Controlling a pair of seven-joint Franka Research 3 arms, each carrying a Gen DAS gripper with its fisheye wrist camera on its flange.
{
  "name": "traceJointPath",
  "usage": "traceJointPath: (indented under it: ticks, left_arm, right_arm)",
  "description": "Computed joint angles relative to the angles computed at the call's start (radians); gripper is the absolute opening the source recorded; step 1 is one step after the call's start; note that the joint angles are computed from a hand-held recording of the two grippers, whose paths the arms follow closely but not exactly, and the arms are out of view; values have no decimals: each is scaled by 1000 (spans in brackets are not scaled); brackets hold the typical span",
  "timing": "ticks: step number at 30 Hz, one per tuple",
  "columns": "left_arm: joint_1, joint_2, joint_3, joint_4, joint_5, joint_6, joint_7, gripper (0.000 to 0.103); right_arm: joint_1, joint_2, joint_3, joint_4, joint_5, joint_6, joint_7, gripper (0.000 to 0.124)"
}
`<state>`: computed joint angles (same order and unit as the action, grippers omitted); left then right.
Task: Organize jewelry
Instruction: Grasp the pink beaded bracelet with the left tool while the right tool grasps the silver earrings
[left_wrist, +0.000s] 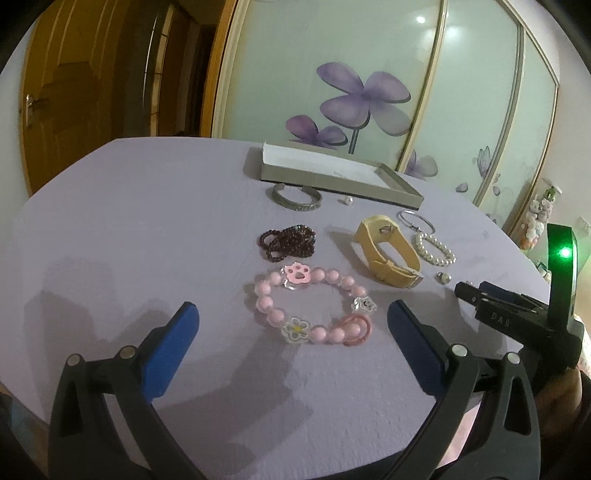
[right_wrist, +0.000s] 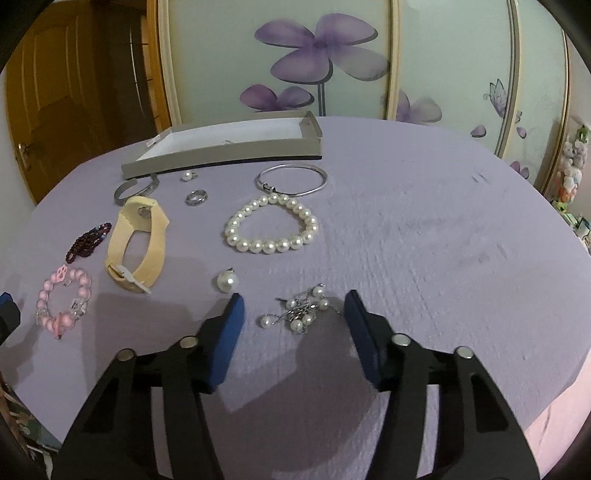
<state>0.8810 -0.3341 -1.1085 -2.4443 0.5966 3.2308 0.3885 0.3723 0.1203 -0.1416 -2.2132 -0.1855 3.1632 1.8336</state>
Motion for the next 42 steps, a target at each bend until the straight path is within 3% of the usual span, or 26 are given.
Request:
traceJointPath:
  ticks: [2, 3, 5, 8, 13, 20, 22, 25, 31, 34, 42]
  left_arm:
    - [20, 20, -20, 17, 6, -12, 7, 101]
    - [17, 29, -18, 22, 11, -18, 9, 101]
    - [31, 44, -33, 36, 29, -28, 0, 101]
    - [32, 70, -34, 57, 64, -50, -14, 101]
    - [28, 86, -23, 79, 128, -75, -55, 101]
    - [29, 159, -27, 134, 228, -146, -99, 99]
    - [16, 193, -20, 152, 253, -175, -103, 88]
    - [-45, 252, 35, 171, 238, -209, -67, 74]
    - [-126, 338, 100, 214, 217, -277, 9, 41]
    - [-164, 354, 136, 230, 260, -310, -11, 15]
    - [-248, 347, 226, 215, 158, -248, 107, 13]
  right_arm:
    - [23, 0, -31, -2, -30, 8, 38, 32]
    - [-3, 0, -3, -5, -1, 14, 12, 20]
    - [-50, -4, 56, -15, 78, 25, -67, 11]
    - [-5, 0, 8, -10, 49, 30, -64, 7]
    - [-243, -3, 288, -9, 339, 51, -326, 5]
    - [-456, -12, 546, 8, 611, 85, -588, 5]
    - [-509, -10, 612, 17, 681, 86, -658, 5]
    - [-564, -4, 684, 30, 778, 82, -755, 5]
    - [-634, 3, 784, 59, 981, 72, -948, 5]
    - [-635, 3, 791, 76, 1060, 67, -1022, 5]
    - [-624, -9, 797, 123, 1278, 52, -1235, 5]
